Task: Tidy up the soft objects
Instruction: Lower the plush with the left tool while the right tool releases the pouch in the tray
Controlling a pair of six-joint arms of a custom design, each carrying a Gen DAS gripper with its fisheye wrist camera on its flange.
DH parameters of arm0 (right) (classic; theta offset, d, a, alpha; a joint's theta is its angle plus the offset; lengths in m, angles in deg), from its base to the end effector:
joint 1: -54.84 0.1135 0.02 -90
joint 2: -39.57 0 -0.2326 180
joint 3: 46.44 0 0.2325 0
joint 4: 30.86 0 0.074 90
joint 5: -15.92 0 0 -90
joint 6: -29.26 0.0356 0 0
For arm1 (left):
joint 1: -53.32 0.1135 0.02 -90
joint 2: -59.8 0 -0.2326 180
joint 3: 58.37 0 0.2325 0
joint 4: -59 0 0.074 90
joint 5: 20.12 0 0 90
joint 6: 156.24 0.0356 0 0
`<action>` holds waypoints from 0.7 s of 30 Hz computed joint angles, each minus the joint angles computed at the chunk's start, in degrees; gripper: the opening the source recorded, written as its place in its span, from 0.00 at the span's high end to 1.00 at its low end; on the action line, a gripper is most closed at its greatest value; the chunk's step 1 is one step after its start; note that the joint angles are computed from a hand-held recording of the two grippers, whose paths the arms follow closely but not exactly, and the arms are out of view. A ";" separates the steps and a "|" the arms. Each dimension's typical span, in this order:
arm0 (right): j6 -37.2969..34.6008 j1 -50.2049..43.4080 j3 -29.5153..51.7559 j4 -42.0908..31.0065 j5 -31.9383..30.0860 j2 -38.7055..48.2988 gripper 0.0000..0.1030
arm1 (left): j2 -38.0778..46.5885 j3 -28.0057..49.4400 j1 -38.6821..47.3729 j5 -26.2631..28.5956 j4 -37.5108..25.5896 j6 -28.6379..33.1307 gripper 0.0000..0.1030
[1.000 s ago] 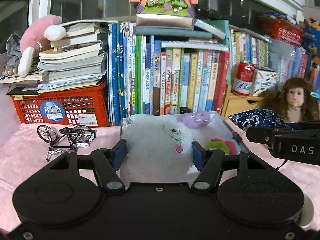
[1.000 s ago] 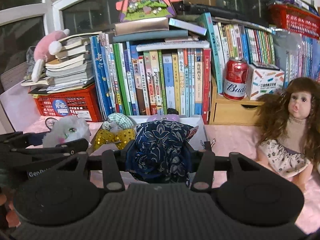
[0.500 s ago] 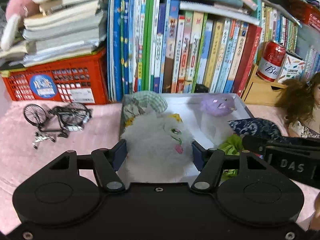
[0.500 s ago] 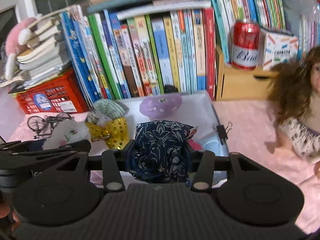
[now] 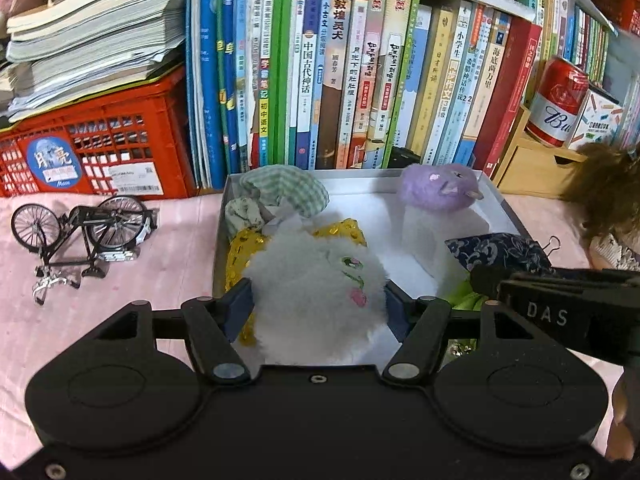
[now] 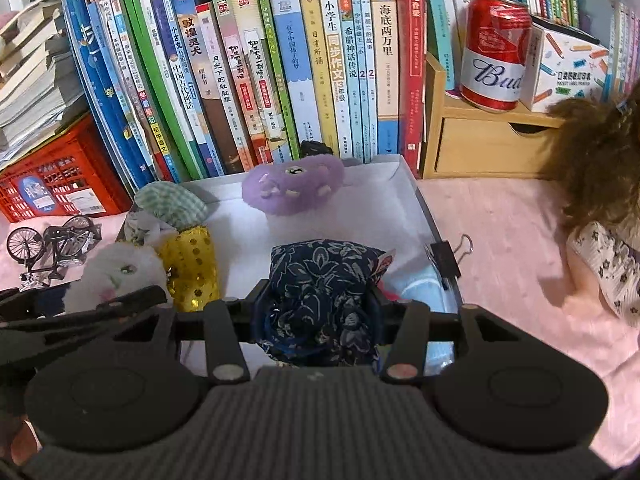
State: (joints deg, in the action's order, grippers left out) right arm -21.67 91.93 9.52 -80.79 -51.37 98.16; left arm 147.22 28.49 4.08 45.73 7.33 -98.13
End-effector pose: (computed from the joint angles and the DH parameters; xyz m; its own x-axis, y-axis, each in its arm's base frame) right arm 0.1646 0.1072 0.2165 -0.7244 0.1812 -0.6652 0.1126 0.9830 0.1452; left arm 0.2116 -0.2232 0.2594 -0.7169 0.0934 -0.6909 0.1753 0.9833 -0.0490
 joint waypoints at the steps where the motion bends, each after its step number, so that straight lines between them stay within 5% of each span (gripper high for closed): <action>1: -0.25 -0.31 0.06 0.53 -0.35 0.51 0.48 | 0.32 0.08 0.16 0.02 0.27 0.26 0.36; 12: -1.82 -3.63 -3.18 4.42 -3.20 -2.23 0.31 | -1.23 -0.81 1.41 -1.29 1.62 -0.43 0.23; 21: -0.24 -3.06 -2.90 -1.32 -2.09 -10.06 0.26 | -5.38 -0.66 -0.86 -3.77 -2.46 -2.44 0.19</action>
State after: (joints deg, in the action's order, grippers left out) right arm -21.92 88.86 6.62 -82.11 -53.46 88.10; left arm 141.84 27.84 3.23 41.96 4.87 -100.57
